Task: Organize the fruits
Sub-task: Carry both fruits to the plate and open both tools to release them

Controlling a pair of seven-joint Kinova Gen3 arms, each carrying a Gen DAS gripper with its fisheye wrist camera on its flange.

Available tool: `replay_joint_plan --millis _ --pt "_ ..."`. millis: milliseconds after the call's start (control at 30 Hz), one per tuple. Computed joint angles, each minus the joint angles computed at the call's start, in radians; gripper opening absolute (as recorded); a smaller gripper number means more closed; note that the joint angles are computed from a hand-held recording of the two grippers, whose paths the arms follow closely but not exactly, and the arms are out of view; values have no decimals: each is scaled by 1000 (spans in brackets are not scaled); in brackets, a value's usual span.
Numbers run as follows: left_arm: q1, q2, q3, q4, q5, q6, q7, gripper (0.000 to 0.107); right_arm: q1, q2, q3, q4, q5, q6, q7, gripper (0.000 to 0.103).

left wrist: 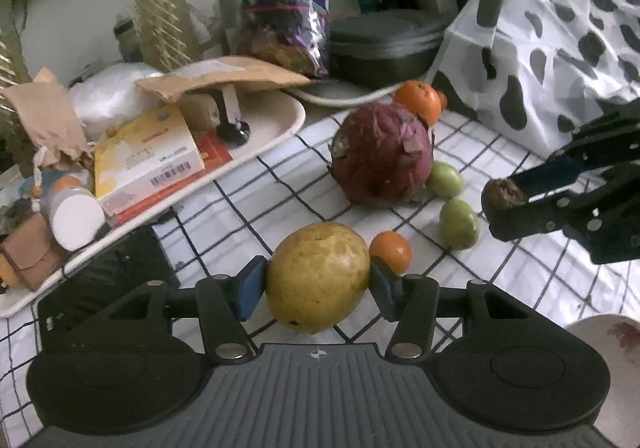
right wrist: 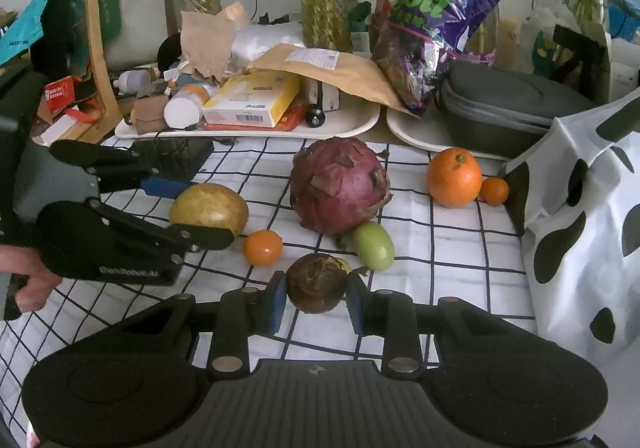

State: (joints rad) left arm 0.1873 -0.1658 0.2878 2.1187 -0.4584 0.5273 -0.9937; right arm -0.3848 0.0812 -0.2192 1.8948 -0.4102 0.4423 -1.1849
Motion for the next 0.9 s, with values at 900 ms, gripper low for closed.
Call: replay_joint_plan --millis 900 --pt "-56 -381 113 57 349 133 -47 53 -83 -227 57 165 -34 3 -50 33"
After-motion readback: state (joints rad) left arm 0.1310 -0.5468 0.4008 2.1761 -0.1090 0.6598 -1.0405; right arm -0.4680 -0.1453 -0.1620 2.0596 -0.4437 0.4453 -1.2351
